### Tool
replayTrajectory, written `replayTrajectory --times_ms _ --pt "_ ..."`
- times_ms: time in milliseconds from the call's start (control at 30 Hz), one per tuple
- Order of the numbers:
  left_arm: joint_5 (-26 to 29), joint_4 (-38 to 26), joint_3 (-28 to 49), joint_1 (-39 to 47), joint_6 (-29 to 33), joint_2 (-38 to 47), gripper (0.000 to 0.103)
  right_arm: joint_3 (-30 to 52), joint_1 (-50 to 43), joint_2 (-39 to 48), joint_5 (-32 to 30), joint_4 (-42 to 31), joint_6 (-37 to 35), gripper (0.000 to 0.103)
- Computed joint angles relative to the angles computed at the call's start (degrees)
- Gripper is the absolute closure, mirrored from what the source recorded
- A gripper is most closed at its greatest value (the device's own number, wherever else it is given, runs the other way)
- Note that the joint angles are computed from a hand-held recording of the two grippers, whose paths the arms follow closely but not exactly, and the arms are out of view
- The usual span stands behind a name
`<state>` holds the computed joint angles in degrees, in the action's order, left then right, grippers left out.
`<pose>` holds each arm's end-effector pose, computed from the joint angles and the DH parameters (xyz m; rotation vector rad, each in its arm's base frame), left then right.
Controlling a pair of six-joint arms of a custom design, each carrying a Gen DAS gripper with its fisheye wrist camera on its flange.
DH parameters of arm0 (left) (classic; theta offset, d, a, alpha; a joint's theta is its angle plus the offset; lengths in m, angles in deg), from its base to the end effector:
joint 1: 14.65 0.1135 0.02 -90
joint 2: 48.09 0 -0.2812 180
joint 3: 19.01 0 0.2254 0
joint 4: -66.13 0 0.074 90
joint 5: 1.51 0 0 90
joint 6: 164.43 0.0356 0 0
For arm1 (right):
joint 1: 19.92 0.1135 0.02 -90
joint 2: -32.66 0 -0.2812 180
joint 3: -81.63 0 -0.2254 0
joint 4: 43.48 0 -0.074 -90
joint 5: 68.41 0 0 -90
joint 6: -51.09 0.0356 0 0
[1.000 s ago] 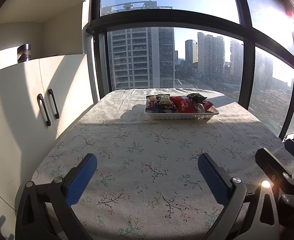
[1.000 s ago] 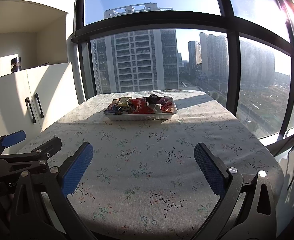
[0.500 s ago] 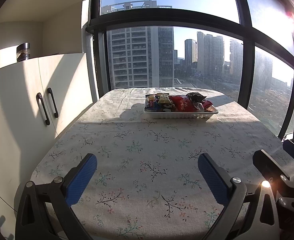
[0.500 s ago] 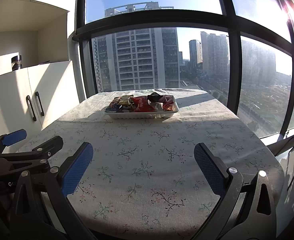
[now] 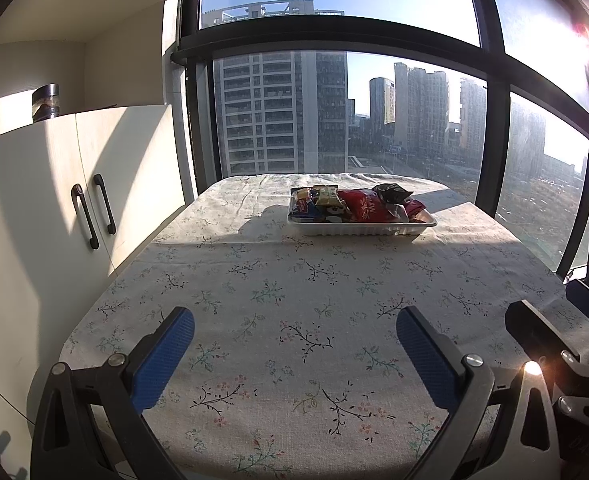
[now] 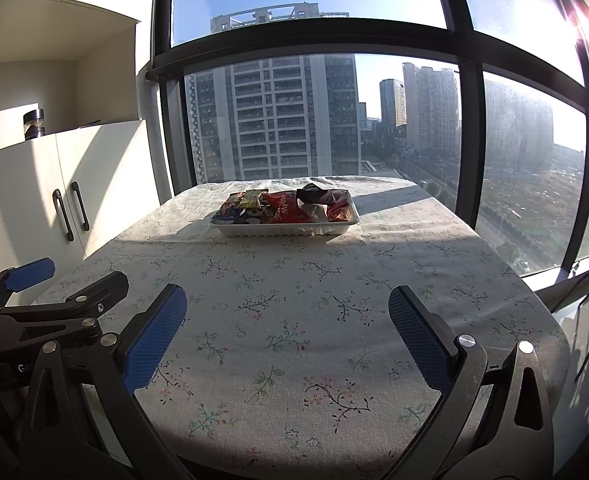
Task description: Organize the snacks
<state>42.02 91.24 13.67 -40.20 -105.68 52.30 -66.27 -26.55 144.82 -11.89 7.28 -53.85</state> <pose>0.2175 -0.0754 0.1148 -0.4849 2.0161 0.3441 0.2560 -0.0100 0.1012 -0.4912 1.9493 0.3680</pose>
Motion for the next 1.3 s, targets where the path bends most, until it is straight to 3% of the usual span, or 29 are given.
replayTrajectory --times_ms 1300 --pt "1.11 1.21 -0.91 0.73 -0.59 0.60 0.000 0.53 -0.25 0.05 -0.41 -0.82 -0.57 0.000"
